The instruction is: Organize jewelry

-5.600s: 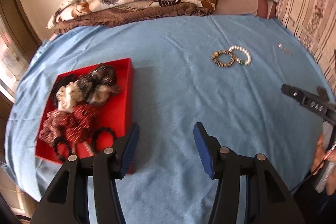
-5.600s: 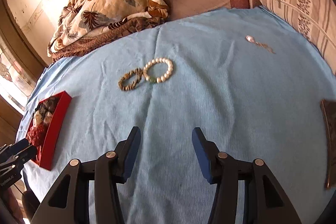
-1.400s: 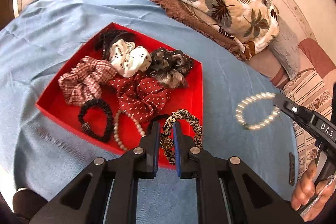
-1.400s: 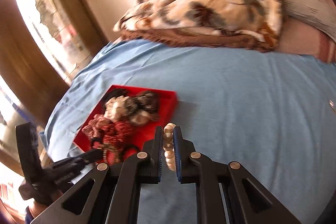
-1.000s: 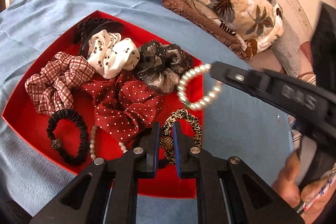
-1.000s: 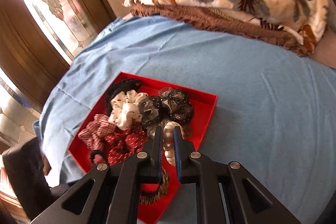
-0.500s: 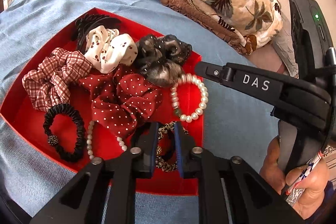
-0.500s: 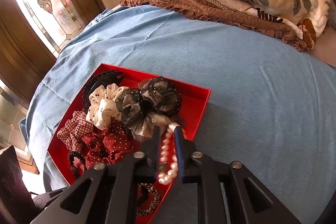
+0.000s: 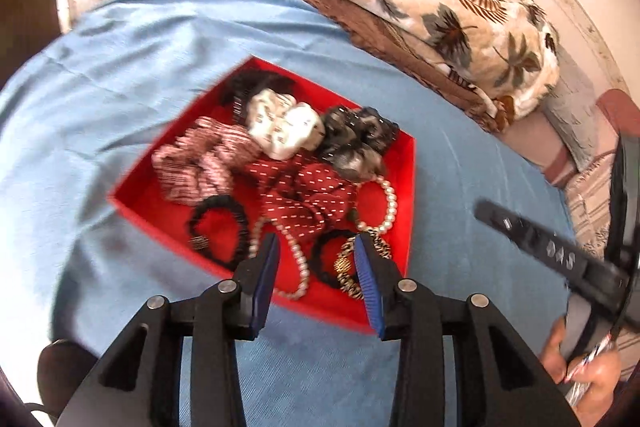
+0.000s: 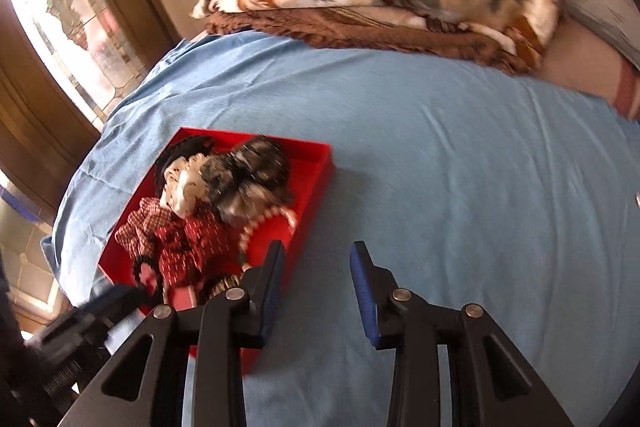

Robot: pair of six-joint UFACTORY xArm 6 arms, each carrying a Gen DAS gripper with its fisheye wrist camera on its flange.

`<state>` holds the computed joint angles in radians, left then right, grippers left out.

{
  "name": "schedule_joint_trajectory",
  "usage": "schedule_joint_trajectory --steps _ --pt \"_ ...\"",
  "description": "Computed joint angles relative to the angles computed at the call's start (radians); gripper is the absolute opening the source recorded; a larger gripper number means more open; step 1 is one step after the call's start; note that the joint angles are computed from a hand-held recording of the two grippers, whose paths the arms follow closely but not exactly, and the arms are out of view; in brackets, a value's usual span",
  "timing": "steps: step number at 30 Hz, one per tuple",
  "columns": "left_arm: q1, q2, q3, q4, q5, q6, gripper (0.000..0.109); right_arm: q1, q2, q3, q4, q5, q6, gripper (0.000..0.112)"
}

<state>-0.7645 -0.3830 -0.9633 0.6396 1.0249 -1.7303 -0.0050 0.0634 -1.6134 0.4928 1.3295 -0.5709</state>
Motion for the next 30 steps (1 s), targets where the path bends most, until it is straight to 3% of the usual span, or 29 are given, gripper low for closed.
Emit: schedule_joint_trajectory --steps 2,6,8,12,18,25,30 --pt "-0.042 0.002 -0.044 0.024 0.087 -0.021 0.04 -0.03 -0.04 0.038 -0.014 0.007 0.014 0.037" --pt "-0.118 0.022 -0.099 0.107 0.193 -0.016 0.061 -0.085 -0.123 0.133 0.029 -0.002 0.002 0.043" --pt "-0.149 0.051 -0.127 0.122 0.279 -0.007 0.061 -0.098 -0.17 0.197 0.049 -0.045 -0.009 0.045" --pt "-0.163 0.054 -0.079 0.114 0.262 -0.054 0.061 -0.131 -0.228 0.288 0.125 -0.056 -0.002 0.045" --pt "-0.205 0.054 -0.016 0.125 0.274 -0.066 0.061 -0.145 -0.314 0.384 0.128 -0.09 -0.066 0.045" --pt "-0.283 0.025 -0.052 0.165 0.445 -0.065 0.063 -0.143 -0.35 0.436 0.125 -0.059 -0.13 0.045" --pt "-0.353 0.082 -0.14 0.241 0.607 -0.08 0.086 -0.123 -0.372 0.455 0.118 -0.051 -0.144 0.045"
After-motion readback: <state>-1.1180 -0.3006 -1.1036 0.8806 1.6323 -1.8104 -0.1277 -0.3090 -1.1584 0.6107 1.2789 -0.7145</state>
